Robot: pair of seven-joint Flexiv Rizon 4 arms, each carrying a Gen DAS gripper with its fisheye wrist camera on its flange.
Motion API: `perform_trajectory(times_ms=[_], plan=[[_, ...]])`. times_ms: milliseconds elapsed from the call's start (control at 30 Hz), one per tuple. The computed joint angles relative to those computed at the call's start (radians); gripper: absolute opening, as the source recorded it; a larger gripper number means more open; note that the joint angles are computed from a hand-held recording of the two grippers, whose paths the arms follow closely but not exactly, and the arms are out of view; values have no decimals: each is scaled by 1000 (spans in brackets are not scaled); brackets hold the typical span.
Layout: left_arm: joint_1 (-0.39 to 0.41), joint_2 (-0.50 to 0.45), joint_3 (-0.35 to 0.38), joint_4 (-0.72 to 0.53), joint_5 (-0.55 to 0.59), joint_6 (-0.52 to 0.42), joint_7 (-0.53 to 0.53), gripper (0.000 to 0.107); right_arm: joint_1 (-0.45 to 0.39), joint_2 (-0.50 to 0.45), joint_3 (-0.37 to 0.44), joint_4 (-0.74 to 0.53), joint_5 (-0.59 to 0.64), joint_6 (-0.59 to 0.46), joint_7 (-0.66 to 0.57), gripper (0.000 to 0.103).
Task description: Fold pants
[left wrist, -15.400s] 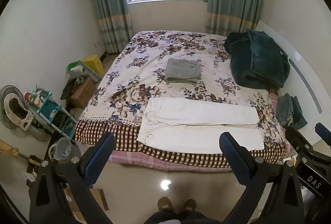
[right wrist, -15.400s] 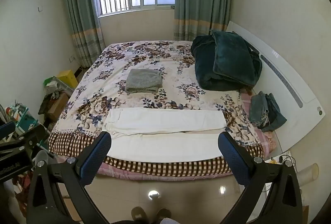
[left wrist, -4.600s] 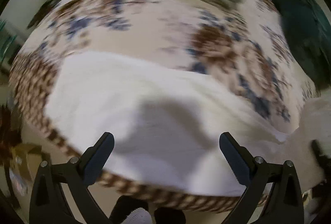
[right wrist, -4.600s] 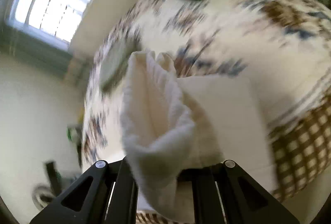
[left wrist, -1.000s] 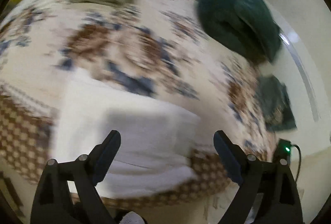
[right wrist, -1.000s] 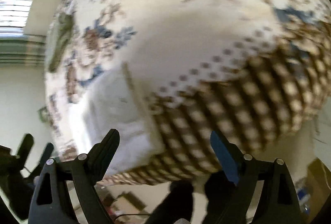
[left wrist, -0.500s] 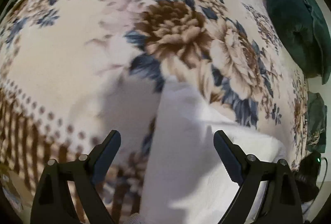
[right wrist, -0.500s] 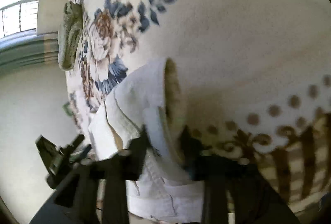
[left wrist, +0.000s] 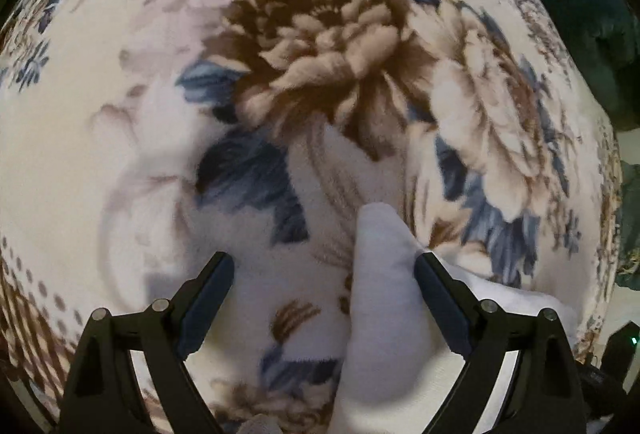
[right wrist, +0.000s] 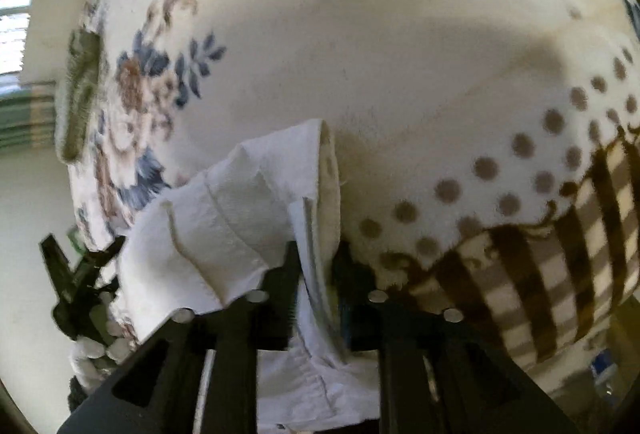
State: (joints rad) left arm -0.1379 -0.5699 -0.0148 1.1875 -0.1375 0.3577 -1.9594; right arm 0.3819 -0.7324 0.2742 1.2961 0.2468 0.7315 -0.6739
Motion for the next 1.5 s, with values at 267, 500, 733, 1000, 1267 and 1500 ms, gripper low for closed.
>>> perform_trajectory(times_ms=[267,500,733,1000,1267,1500], plan=[[-30,300,13,233,41,56,-26,93,52,152,1,68,-54,-41,-4,48],[-102,391,-41,340,120,-52,-96,93,97,63,118,-41,150,-65,-72,47],[-107,353,-25,388,185,-49,-153,95,199,-36,34,-132,40,-189,48,10],[-62,387,-11,402,120,-26,-126,98,130,16,85,-38,128,-101,-4,9],[-10,409,-18,517,-70,162,-79,98,37,184,144,299,359,314,-20,76],[-24,344,-54,553,-197,260,-18,98,-5,30,275,295,505,719,-217,77]])
